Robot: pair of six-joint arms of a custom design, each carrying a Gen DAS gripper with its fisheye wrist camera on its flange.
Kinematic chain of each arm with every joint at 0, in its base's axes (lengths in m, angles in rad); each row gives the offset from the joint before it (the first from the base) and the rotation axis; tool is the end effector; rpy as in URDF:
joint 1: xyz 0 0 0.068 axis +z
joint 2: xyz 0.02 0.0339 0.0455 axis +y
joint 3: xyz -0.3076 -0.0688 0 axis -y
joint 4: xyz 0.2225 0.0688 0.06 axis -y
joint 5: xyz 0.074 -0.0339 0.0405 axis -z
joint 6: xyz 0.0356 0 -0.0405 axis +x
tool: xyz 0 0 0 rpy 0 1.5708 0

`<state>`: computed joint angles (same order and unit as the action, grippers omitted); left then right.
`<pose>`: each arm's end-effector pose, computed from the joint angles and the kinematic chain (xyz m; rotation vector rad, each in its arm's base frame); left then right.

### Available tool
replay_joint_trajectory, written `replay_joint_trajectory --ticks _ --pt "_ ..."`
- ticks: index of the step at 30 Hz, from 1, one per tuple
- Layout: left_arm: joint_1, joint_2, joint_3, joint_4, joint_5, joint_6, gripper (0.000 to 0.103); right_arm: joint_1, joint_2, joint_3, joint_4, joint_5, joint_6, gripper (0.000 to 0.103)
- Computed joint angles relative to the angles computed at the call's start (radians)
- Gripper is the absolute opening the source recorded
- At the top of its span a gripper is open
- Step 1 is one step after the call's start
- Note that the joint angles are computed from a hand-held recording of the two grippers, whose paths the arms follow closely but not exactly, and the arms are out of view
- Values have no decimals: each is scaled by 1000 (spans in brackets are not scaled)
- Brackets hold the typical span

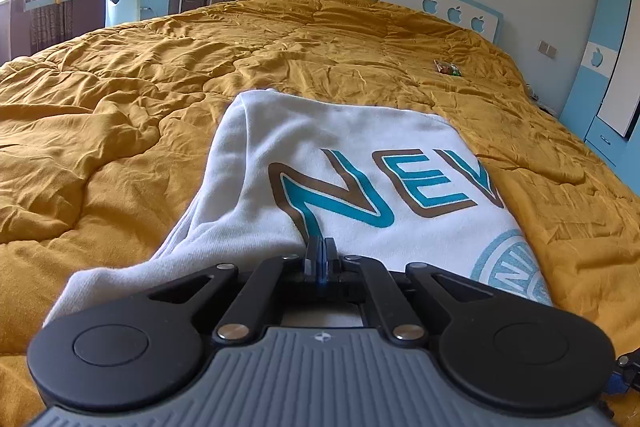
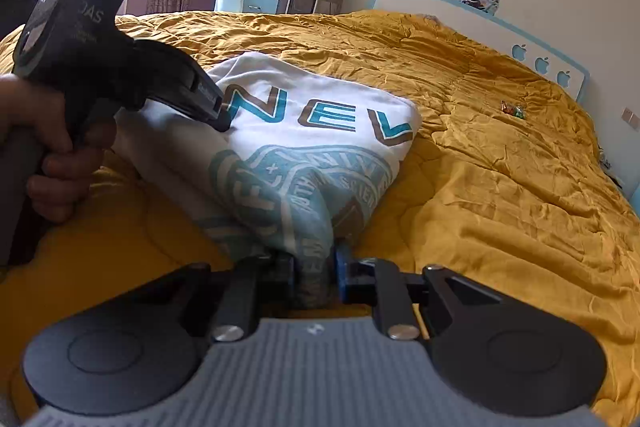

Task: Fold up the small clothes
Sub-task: 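Lay the folded sweatshirt down with the right gripper and open it, then grasp the folded white sweatshirt with the left gripper while the right gripper grasps it too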

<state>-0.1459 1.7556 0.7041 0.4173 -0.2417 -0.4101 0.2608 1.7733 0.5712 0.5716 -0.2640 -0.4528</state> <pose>0.3243 -0.0390 0.1881 -0.4199 2.1434 -0.0480 0.2928 0.0878 0.1650 -0.8980 1.9886 0.1817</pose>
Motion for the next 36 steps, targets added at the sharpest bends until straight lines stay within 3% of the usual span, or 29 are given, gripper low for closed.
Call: replay_joint_trajectory --ticks 3,5,8,10,13,15,16,18,21,24,26,29,30,31,32,33,34,36 --pt "2 2 0 0 0 0 4 -16 -45 -2 -66 -25 -58 13" --pt "4 8 2 4 -7 3 5 -66 -101 43 -234 -105 -91 14" --pt "22 11 -2 14 25 -14 5 -248 -106 223 -618 -503 -92 11" --pt "19 9 -3 15 22 -13 5 -287 -127 231 -556 -622 17 12" --pt "15 9 -6 18 17 -12 5 -242 -105 229 -336 -622 214 12" --pt "15 9 -9 25 21 -17 5 -179 -40 230 -178 -532 330 12" --pt "14 8 -14 31 20 -18 5 -147 4 250 -168 -471 346 12" --pt "13 9 -18 37 17 -20 5 -97 105 312 -267 -396 317 10" --pt "18 20 -29 59 22 -11 6 -49 127 205 -137 -288 282 10" --pt "14 21 -23 51 11 -4 6 -23 86 197 -197 -225 256 10" --pt "23 6 -15 23 29 -11 6 -16 70 174 -191 -210 174 10" --pt "75 -74 28 -130 135 28 6 -44 17 191 -293 -251 23 10" --pt "94 -110 32 -164 158 57 10 -80 4 223 -361 -314 -3 11" --pt "115 -150 28 -180 165 87 31 -129 0 262 -436 -400 -7 12" --pt "138 -187 21 -183 168 119 46 -181 12 310 -505 -493 18 24" --pt "172 -225 9 -168 174 152 76 -222 34 360 -560 -568 55 51" --pt "218 -243 10 -161 211 172 85 -270 75 426 -607 -655 132 60" --pt "335 -222 85 -251 366 206 87 -319 157 538 -644 -743 299 65"
